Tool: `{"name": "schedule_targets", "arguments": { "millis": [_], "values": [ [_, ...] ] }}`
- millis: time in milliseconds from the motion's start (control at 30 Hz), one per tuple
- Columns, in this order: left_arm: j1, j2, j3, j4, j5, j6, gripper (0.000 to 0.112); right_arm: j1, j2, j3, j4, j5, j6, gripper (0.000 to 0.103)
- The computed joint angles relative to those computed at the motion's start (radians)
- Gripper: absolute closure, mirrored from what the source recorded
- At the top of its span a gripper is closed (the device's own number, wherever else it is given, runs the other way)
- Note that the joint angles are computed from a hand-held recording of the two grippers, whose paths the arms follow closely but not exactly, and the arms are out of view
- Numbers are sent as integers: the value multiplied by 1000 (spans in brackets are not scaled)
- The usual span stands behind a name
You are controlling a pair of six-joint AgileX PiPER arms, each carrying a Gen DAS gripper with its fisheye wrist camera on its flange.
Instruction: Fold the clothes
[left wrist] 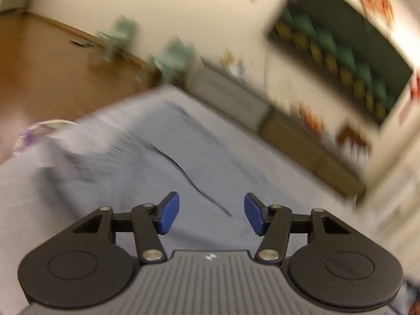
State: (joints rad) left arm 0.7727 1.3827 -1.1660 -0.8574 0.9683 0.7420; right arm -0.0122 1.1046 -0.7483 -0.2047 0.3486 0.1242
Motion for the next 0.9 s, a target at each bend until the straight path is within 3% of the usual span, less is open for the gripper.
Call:
{"name": "schedule_targets", "arguments": {
  "millis": [100, 133, 167, 200, 233, 333, 367, 467, 567, 700, 833, 900],
  "values": [
    [-113, 103, -31, 240, -154, -202, 73, -105, 148, -62, 180, 47, -231, 48],
    [-141, 144, -47, 330, -193, -288, 75, -160, 177, -68, 280, 29, -327, 40],
    [-145, 167, -50, 382, -229, -348, 89, -212, 206, -97, 357, 37, -405, 39],
    [-127, 172, -38, 394, -268, -378, 97, -253, 236, -129, 395, 49, -442, 43],
    [-111, 179, -41, 415, -280, -417, 108, -279, 267, -159, 393, 53, -441, 62],
    [-180, 164, -106, 640, -209, -679, 105, -292, 339, -225, 233, 29, -321, 61],
    [-234, 128, -100, 707, -213, -726, 90, -301, 344, -239, 234, 39, -313, 58],
    [-416, 55, -115, 675, -208, -732, 82, -330, 317, -245, 455, 67, -508, 55],
    [-685, 92, -184, 608, -179, -752, 71, -345, 294, -250, 676, 127, -724, 43],
    [-1044, 312, -400, 562, -155, -762, 69, -308, 294, -240, 708, 151, -772, 36],
    [-1292, 568, -634, 866, -143, -966, 70, -274, 315, -204, 616, 111, -726, 34],
    [-1346, 648, -724, 1066, -143, -1113, 69, -283, 323, -191, 606, 75, -718, 27]
  ]
}}
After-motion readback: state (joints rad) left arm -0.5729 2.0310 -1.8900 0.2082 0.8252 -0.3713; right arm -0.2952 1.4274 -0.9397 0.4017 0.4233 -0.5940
